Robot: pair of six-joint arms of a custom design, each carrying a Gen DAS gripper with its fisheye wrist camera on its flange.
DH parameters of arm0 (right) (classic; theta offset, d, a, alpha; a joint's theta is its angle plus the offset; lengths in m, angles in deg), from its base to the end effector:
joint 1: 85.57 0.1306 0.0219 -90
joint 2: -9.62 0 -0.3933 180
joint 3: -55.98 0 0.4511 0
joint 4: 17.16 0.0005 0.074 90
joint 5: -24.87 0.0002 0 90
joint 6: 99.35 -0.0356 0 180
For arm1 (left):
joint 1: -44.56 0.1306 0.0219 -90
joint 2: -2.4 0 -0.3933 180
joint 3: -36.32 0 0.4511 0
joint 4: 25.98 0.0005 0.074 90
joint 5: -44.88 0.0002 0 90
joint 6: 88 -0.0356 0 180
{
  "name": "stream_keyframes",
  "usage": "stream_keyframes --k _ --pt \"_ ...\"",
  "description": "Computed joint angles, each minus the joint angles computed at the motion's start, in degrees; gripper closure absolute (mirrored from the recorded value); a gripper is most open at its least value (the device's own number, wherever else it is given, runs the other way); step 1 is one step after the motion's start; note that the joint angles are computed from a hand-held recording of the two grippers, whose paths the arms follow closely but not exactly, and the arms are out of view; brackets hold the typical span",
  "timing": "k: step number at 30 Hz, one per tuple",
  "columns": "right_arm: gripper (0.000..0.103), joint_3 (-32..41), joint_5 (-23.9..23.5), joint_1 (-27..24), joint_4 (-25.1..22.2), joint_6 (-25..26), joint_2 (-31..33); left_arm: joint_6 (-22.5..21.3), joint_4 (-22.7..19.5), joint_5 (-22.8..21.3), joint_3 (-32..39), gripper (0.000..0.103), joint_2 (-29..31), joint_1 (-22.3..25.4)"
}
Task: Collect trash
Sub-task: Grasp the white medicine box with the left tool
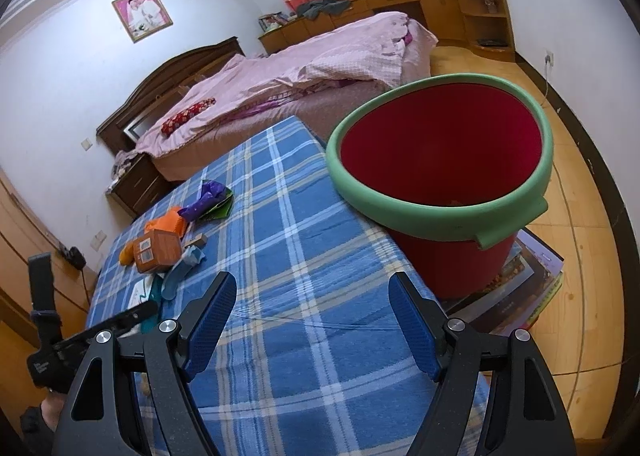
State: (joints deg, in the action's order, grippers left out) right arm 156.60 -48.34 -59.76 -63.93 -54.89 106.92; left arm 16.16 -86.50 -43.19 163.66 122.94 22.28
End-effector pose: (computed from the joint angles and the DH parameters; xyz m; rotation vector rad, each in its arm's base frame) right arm 0.5453 0.2518 0.4724 0.5387 2.2444 0.3017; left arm 0.6789 -0.2800 0.4343 0.1934 2.5266 -0.3001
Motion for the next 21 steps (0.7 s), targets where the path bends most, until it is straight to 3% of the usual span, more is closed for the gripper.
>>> stream_keyframes --k 21 --pt "0.024 17.9 -2.1 3.9 -5.6 7.1 13.4 3.0 7.1 -1.5 -2.3 0.047 -1.8 7.0"
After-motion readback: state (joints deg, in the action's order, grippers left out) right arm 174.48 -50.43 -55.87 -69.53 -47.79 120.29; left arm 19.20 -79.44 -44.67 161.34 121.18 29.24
